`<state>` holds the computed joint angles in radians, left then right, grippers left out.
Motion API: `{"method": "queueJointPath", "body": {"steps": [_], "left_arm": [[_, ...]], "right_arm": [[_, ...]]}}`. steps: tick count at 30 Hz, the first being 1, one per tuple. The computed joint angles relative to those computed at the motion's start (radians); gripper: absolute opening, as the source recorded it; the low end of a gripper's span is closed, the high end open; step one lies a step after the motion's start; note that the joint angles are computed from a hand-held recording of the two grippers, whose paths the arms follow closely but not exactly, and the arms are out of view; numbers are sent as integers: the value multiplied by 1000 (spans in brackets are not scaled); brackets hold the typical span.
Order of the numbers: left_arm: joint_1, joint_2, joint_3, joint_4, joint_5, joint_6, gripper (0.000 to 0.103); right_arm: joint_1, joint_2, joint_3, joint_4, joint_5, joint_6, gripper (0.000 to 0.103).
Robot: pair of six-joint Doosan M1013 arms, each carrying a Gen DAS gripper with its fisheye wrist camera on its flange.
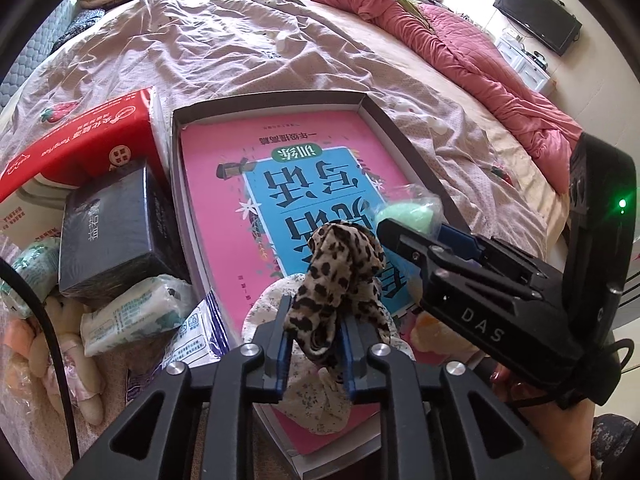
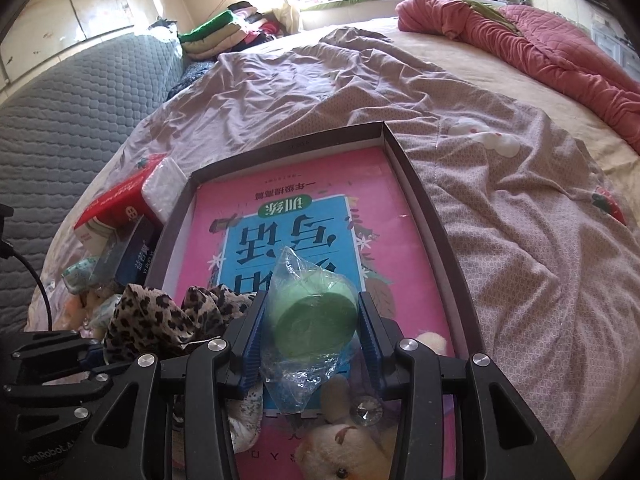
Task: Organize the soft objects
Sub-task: 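Lower the leopard scrunchie onto the tray and open the left gripper while the right gripper releases the green bag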
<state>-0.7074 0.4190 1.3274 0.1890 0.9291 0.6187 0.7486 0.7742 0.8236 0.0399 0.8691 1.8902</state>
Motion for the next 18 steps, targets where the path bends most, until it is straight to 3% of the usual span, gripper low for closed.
{"method": "queueJointPath", "body": {"steps": [3,10,14,18], "left_arm": [[-1,-1,-2,10,6,-8,29],[-2,-4,-1,19,7,-19,31],[-2,-9,3,28,1,-27,39],[-1,-10,4,28,-1,-31,40]], "right_arm": [[-1,5,-6,5,14,-5,44],[0,14,-18,9,34,-15,45],[-1,11,-12,11,26,-9,45],[-2,6,-4,11,14,-7,45]]}}
